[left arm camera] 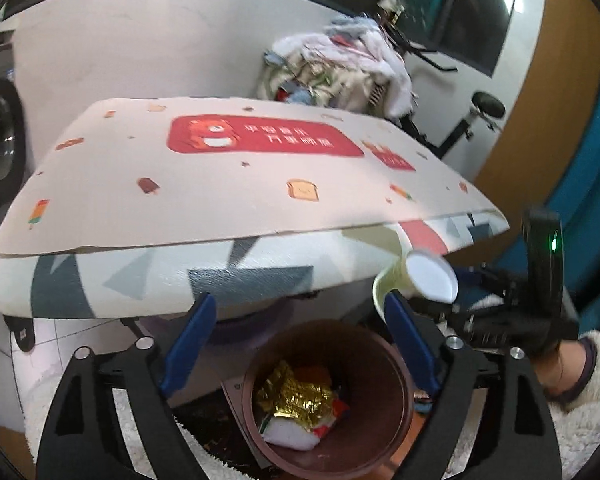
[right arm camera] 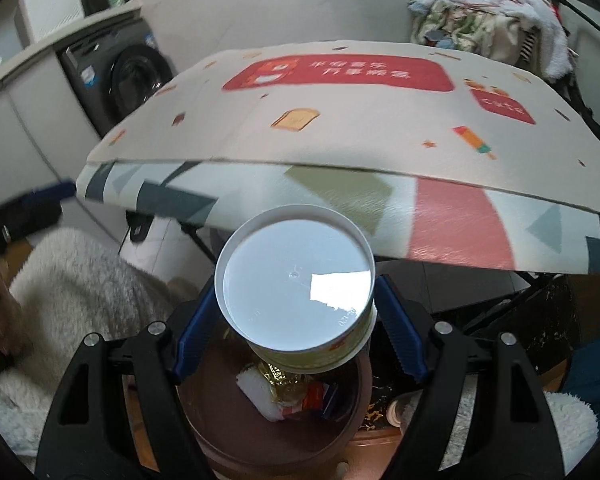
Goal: Collect trash
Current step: 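Drop the foil into the bin with the left tool while the right tool releases the cup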
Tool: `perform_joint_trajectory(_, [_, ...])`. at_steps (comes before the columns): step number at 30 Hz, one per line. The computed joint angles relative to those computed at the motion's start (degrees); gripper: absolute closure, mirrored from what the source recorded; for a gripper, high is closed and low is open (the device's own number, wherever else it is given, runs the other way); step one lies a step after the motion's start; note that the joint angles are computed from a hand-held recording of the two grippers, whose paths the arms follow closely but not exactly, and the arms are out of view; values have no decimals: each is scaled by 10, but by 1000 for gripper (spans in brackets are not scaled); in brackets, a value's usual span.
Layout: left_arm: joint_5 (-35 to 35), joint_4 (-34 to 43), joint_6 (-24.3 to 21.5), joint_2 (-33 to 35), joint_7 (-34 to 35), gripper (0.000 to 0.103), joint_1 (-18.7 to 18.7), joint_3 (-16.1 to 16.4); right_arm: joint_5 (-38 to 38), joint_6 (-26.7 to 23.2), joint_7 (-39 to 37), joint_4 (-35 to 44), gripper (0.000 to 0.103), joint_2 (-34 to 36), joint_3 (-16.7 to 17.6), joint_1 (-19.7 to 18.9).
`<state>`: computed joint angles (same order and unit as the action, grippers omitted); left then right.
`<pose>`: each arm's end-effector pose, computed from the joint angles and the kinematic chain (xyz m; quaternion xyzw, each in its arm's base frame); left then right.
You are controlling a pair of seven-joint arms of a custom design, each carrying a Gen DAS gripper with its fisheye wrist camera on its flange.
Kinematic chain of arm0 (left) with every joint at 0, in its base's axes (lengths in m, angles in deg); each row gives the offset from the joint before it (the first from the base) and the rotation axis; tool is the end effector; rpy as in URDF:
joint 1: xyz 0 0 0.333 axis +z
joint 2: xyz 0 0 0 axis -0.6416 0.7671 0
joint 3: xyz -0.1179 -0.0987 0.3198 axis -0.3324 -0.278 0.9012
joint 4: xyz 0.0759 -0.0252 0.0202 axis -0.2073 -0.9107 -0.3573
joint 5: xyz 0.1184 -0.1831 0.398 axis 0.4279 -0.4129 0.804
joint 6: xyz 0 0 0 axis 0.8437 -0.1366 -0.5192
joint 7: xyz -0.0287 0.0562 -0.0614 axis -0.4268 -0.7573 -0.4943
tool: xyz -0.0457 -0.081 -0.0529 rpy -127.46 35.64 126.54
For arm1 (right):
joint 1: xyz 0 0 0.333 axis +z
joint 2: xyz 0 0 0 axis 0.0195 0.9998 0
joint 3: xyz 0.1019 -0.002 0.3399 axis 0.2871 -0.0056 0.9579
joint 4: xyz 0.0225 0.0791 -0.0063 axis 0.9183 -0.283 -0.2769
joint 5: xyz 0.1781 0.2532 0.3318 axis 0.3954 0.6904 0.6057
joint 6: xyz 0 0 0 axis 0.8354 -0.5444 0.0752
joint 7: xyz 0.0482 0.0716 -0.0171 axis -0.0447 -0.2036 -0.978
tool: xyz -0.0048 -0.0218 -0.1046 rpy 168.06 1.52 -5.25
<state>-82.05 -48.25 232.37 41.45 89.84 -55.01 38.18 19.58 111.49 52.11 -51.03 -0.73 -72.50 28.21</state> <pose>0.6553 -0.3838 0.5806 -0.5319 0.7388 -0.3927 0.1307 0.6588 0.3687 0.5236 -0.7193 0.6062 -0.1404 0.3088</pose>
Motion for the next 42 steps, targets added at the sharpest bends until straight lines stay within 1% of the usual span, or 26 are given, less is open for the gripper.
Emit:
perform_joint_trajectory(4, [18, 10, -14, 6, -25, 17, -7, 11, 0, -5, -22, 4, 26, 5, 6, 2])
perform_joint_trajectory(8, [33, 14, -20, 9, -40, 11, -11, 15, -1, -24, -36, 15, 26, 15, 6, 6])
perform_joint_trajectory(11, [46, 19, -28, 12, -57, 9, -14, 20, 6, -39, -49, 25, 26, 23, 8, 6])
perform_joint_trajectory(18, [48, 17, -33, 12, -70, 9, -9, 18, 17, -65, -68, 39, 26, 34, 9, 8])
perform_joint_trajectory(25, [48, 19, -36, 14, -75, 8, -7, 18, 17, -75, -73, 43, 26, 38, 7, 11])
perform_joint_trajectory(26, [47, 19, -37, 14, -75, 8, -7, 18, 16, -76, -71, 45, 25, 38, 6, 11])
perform_joint_trajectory(28, [49, 19, -38, 13, -78, 8, -8, 18, 17, -78, -71, 46, 9, 39, 6, 11])
perform_joint_trajectory(29, [49, 19, -39, 14, -80, 8, -8, 19, 11, -76, -65, 45, 7, 39, 3, 14])
perform_joint_trajectory(35, [48, 20, -41, 14, -79, 8, -6, 17, 2, -91, -60, 54, 6, 44, 2, 15])
perform_joint_trajectory(42, [51, 21, -43, 16, -81, 8, -8, 19, -1, -89, -58, 53, 6, 44, 2, 15])
